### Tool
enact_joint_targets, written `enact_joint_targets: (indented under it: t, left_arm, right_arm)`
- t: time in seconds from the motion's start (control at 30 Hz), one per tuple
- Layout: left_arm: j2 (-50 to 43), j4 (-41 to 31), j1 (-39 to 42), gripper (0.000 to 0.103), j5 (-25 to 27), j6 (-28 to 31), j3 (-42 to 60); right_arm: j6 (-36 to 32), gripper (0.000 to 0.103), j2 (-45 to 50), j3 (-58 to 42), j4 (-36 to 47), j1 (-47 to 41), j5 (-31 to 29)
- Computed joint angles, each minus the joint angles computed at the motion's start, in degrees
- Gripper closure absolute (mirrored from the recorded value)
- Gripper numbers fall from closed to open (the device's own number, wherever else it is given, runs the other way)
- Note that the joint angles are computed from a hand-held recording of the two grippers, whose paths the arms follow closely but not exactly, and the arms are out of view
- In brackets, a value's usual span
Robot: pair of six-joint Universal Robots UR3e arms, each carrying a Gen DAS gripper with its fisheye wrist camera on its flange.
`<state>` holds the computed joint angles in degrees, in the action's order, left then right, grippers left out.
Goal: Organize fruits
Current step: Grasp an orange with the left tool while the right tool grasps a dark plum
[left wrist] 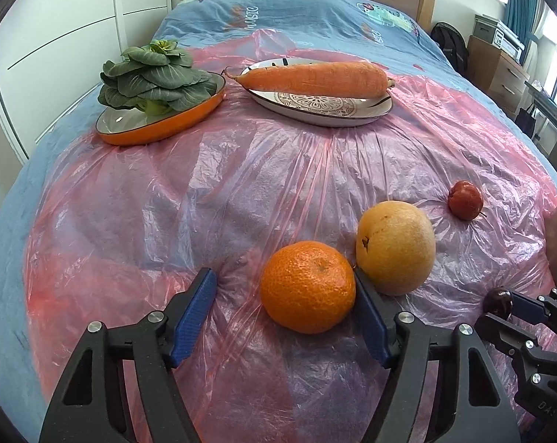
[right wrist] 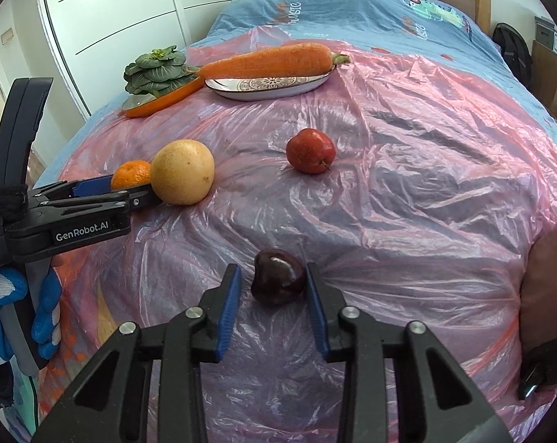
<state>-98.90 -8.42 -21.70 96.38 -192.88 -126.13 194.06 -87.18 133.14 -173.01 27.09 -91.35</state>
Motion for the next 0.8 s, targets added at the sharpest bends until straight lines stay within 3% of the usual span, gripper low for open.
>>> enact_joint_targets:
  t: [0.13,0.4,0.8]
  left_arm:
    - [-0.7,1.0,0.0,0.041,-0.1,0.6,0.1]
    - [-1.3,4.1,1.4,0.063,-3.0,1.8,-0.9]
    - [-0.1,10.9,4.8,0.064,-8.1,2.9,-6.2]
  right_arm:
    - [-0.2,0.044,0.1,-0.4,0.6,0.3,-0.2]
    - [-1.4,0.044,0.7,-2.9,4.3,2.2,-2.9]
    - [-1.2,0.044,1.9,-6.3,8.8,4.1,-5.8]
